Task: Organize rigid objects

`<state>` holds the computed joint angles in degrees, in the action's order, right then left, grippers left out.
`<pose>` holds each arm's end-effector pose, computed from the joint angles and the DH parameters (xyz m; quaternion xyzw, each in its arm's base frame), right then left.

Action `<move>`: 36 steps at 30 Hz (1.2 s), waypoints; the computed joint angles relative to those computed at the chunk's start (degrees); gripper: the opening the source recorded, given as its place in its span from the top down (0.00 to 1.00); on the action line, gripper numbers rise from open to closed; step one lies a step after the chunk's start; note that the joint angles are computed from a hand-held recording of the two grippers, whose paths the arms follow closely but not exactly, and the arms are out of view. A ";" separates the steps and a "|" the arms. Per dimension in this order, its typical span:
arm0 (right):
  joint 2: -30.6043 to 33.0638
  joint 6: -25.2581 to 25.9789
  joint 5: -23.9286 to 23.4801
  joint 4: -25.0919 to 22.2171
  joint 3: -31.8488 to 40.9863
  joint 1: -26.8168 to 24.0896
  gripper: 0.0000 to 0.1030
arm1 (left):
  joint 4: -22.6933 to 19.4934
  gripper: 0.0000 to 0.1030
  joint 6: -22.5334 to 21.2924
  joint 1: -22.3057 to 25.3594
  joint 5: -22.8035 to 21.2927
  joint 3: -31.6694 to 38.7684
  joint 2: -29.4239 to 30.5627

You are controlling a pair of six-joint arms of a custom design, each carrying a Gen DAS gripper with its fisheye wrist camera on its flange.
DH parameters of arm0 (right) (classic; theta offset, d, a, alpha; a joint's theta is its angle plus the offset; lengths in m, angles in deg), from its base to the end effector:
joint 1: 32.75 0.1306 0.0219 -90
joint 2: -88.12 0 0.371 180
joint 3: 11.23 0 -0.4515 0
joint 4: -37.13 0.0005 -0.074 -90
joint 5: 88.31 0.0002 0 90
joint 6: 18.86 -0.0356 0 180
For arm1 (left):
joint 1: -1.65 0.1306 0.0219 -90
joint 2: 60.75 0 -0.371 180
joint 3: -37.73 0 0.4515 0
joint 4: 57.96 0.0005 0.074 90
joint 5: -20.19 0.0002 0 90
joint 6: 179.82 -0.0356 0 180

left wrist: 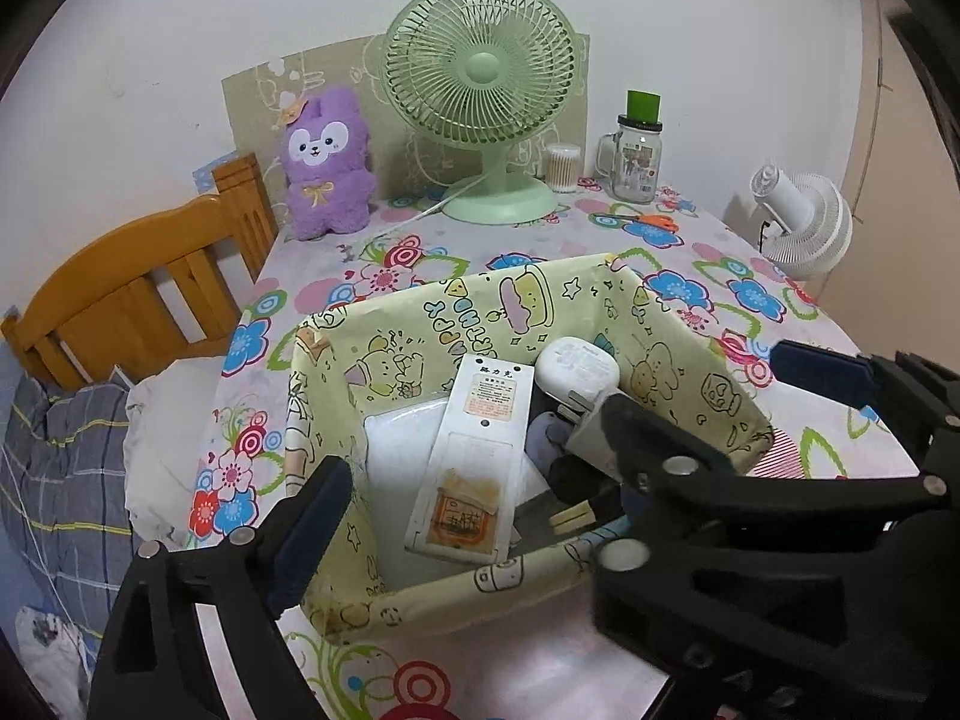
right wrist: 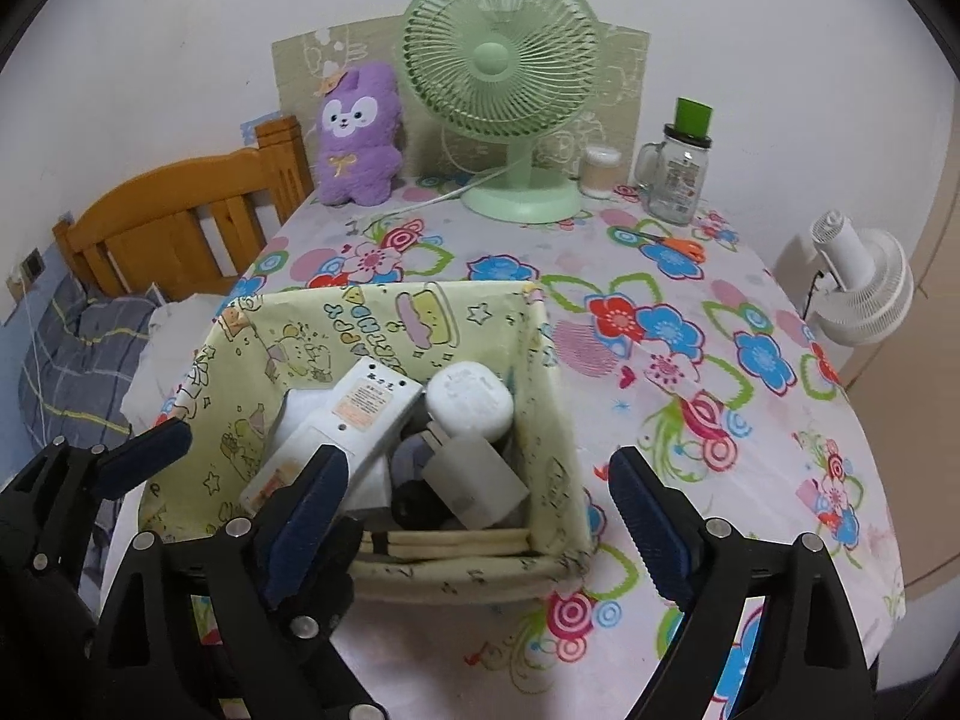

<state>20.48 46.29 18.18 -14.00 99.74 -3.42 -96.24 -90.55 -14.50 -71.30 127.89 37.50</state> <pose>0.5981 0.3239 0.3768 0.0094 0.9383 0.0239 0.3449 0.5741 -0.1658 0.3548 0.1315 0.9190 -0.0379 0.3698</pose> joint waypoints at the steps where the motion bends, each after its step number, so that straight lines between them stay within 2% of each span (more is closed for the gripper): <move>1: -0.49 -0.27 -0.02 0.25 -0.62 -0.08 0.12 | 0.13 0.09 0.19 -0.09 -0.05 -0.24 -0.23; 7: -3.70 -1.24 0.57 1.48 -4.38 -0.54 0.10 | -0.65 0.05 0.72 -0.45 1.29 -0.89 -1.43; 21: -11.62 -3.08 2.86 3.58 -13.30 -1.99 0.07 | 0.54 0.01 1.60 -3.21 0.26 -3.01 -4.09; 31: -17.90 -3.41 5.90 4.12 -19.59 -3.64 0.07 | 1.29 0.00 3.04 -5.54 -3.44 -4.01 -5.90; 36: -21.49 -3.84 6.24 4.69 -22.74 -4.51 0.06 | 1.83 0.00 3.06 -6.72 -3.94 -4.51 -6.98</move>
